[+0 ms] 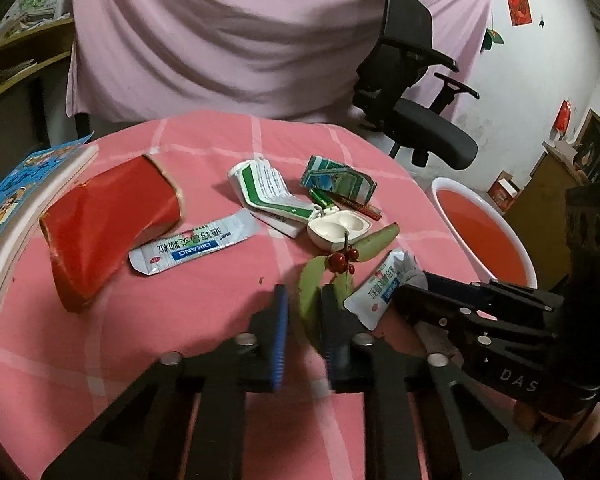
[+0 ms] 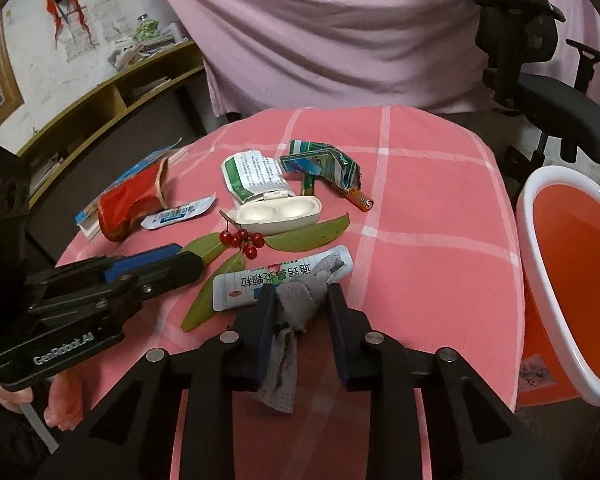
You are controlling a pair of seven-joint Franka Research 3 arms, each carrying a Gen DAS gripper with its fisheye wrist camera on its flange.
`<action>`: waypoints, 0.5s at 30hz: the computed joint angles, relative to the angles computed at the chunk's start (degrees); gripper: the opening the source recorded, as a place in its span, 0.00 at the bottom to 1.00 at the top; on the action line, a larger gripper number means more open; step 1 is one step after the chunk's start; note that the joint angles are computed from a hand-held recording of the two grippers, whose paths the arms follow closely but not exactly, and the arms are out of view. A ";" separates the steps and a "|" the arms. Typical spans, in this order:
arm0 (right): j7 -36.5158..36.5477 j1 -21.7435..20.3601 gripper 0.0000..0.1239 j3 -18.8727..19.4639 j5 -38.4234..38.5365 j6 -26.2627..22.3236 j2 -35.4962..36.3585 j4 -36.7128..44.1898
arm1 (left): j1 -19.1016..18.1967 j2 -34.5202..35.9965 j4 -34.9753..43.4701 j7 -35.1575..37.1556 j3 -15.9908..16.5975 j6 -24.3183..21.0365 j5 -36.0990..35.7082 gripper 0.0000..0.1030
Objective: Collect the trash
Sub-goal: 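Grasp the berry sprig with the left gripper while the right gripper grasps the grey cloth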
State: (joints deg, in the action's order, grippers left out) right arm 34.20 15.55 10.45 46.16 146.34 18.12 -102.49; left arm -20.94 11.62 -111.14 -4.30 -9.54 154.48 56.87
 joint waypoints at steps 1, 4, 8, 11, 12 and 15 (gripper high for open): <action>-0.22 -0.11 0.19 0.07 0.26 -0.02 -0.02 -0.02 | -0.10 -0.14 -0.02 -0.24 0.01 -0.06 0.18 0.05; -1.74 -0.56 0.18 0.50 1.80 -0.16 -0.26 -0.29 | -0.83 -1.00 -0.40 -3.16 0.20 -1.58 3.22 0.00; -5.91 -1.28 0.18 1.16 6.06 0.43 -1.31 -1.36 | -2.09 -2.49 -0.98 -9.25 -0.48 -6.75 9.11 0.00; -9.68 -1.92 0.18 1.48 10.54 0.50 -2.07 -1.95 | -2.99 -3.74 -1.49 -13.90 -1.65 -11.28 14.70 0.00; -10.96 -2.04 0.18 1.51 12.04 0.45 -2.37 -2.19 | -3.34 -4.31 -1.86 -15.62 -2.12 -13.00 16.88 0.00; -19.43 -3.44 0.18 1.94 21.26 -0.89 -4.13 -3.58 | -4.54 -4.94 -1.90 -19.49 -3.73 -19.11 22.39 0.00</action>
